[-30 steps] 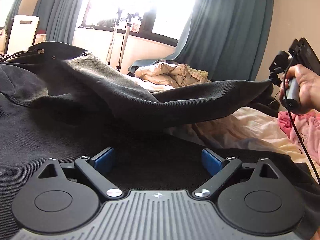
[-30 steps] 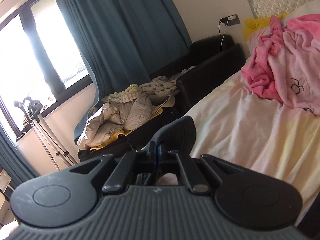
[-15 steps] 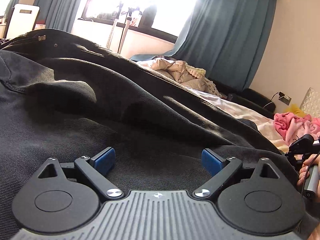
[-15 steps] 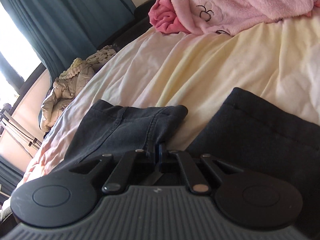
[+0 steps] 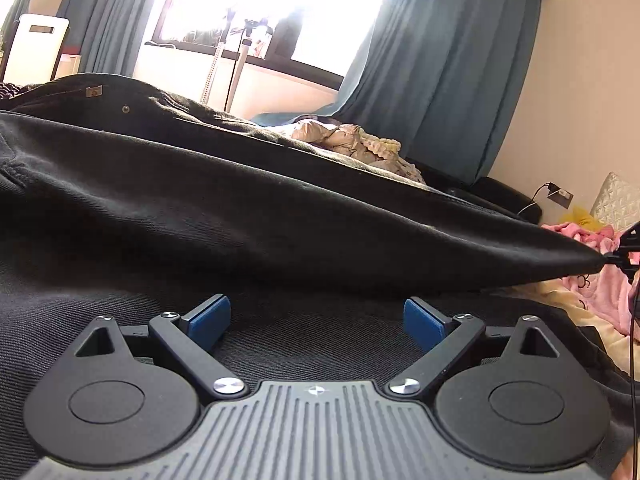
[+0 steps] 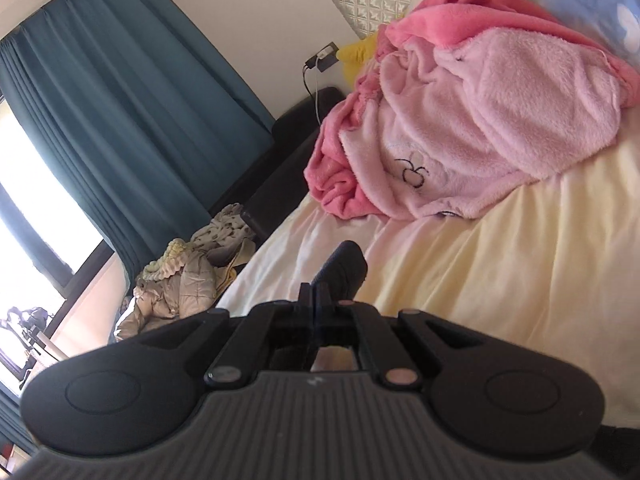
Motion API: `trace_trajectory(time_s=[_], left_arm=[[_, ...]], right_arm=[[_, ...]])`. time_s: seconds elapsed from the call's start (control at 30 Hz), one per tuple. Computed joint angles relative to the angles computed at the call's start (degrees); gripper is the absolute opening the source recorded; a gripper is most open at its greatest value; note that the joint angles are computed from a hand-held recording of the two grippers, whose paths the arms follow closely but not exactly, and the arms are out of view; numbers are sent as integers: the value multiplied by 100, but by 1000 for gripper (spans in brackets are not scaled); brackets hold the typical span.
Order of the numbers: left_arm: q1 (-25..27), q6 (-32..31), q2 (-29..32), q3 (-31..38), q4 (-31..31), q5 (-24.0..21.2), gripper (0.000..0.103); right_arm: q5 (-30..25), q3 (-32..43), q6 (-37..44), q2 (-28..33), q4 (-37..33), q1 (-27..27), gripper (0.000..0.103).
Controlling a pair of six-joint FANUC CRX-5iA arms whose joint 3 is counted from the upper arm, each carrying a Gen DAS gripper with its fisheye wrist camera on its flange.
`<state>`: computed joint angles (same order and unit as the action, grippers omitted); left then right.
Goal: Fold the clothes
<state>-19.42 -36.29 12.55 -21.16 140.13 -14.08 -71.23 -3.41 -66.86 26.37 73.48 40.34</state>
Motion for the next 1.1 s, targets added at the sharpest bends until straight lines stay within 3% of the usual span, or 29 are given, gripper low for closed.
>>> trace_trajectory(time_s=[0.17,0.27,0.43,0.57,0.73,0.8,1.0,1.03,1.1], left_arm=[[115,332,24,-57,-377,-133,95],[136,405,53,-42,-516,-134,95],[224,775,111,-10,-983,-162,95],[307,1179,136,11,-1526,-121,96],[728,2371,-25,-104,-2962,-362,96],[888,2584,-263,-239,-3228,-390,96],[2421,5314,-963,-289,-5690,-1506,96],[2722,5766,-1033,-213,-6036,-1773,96],[3300,6560,-1157,-59,-6472,-2190,96]], right_arm=[[-407,-649,-507,-111,-1432,339,1],[-81,-1520,-1551,-516,-1234,421,1],[-87,-1433,-523,-647,-1062,574,1],[-255,-1187,-363,-573,-1030,943,4],[-358,-705,104,-420,-1263,1547,5],[-367,-626,148,-476,-1306,1742,5],[-299,-601,-135,-758,-1706,2153,9],[-314,-600,-228,-782,-1783,2209,14],[-289,-706,-649,-848,-1781,2298,38]])
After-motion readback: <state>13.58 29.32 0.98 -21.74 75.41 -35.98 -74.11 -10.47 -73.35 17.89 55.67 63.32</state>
